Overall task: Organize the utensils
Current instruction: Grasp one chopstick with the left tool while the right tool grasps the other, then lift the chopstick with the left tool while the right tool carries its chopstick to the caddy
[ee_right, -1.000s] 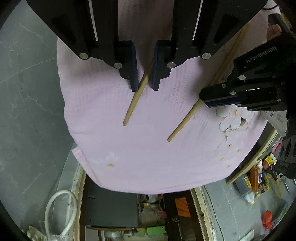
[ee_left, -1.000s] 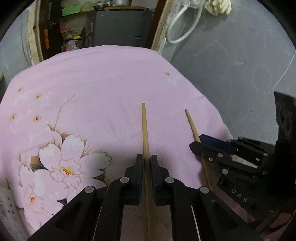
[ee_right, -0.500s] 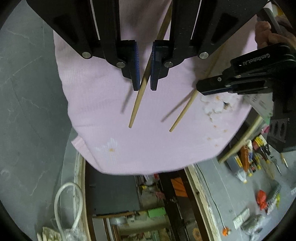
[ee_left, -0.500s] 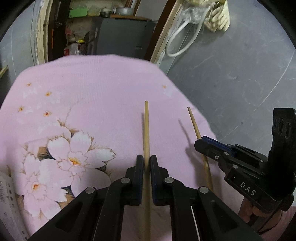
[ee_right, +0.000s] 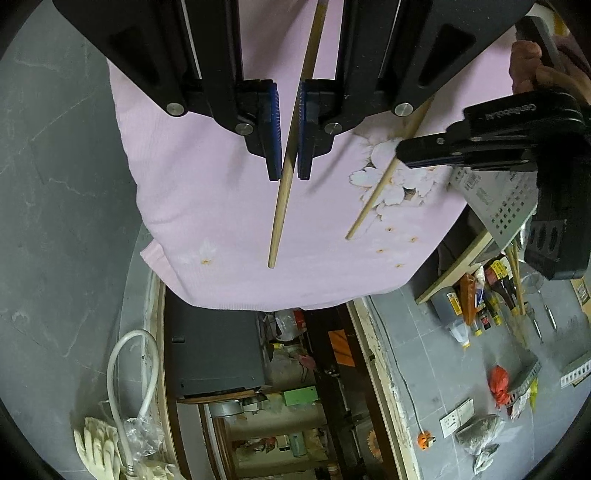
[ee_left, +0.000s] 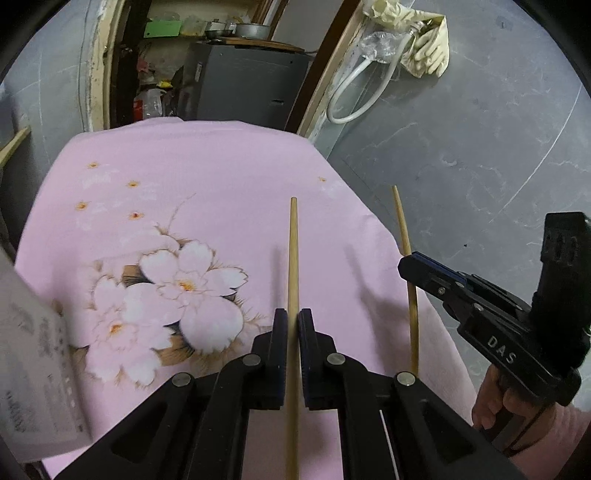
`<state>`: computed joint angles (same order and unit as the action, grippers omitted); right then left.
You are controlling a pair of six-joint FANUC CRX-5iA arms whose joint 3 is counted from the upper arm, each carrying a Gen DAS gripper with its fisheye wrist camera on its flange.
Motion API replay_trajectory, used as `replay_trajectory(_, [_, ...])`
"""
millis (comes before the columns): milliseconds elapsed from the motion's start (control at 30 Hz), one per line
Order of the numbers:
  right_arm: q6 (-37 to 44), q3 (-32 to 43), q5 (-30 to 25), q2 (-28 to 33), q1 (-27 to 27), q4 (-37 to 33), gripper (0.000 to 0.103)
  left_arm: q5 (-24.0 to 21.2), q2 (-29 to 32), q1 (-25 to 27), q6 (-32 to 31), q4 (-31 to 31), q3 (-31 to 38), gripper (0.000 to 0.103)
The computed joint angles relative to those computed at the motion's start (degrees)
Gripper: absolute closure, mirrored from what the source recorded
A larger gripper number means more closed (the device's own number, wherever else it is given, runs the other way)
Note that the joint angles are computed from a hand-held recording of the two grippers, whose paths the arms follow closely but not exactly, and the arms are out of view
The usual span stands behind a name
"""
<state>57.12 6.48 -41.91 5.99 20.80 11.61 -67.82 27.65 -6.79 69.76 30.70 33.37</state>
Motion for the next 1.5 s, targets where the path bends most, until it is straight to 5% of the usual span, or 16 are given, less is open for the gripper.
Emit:
replay_trajectory(333, [0.4, -0.7, 1.2, -0.8, 2.0, 0.8, 0.097, 1.8, -4.0, 1.8, -1.2, 0.8, -5.0, 0.097])
replay_trajectory(600, [4.4, 9.2, -10.7, 5.8, 0.9, -4.9, 0.097, -9.5, 2.5, 0.5, 6.1, -8.1, 3.6, 0.097])
replay_trajectory(867, [6.1, 19.1, -23.1, 13.6, -2.5, -13.4, 0.097, -15.4, 6.1, -0.3, 7.7, -11.5, 9.5, 0.095])
replay_trajectory(1133, [7.7, 21.1, -27.1, 15.5, -2.0, -13.6, 0.095, -24.8, 13.2, -1.7, 7.9, -14.9, 23.1, 0.095])
replay_trajectory(1400, [9.5, 22.5, -29.2, 16.6, -0.3, -9.4, 0.095, -22.5, 12.4, -3.9, 8.1, -18.1, 22.4, 0.096])
replay_trajectory(1500, [8.9, 22.8, -28.4, 15.8, -2.5, -14.4, 0.096, -19.9, 11.6, -2.6, 10.9, -12.1, 18.5, 0.097])
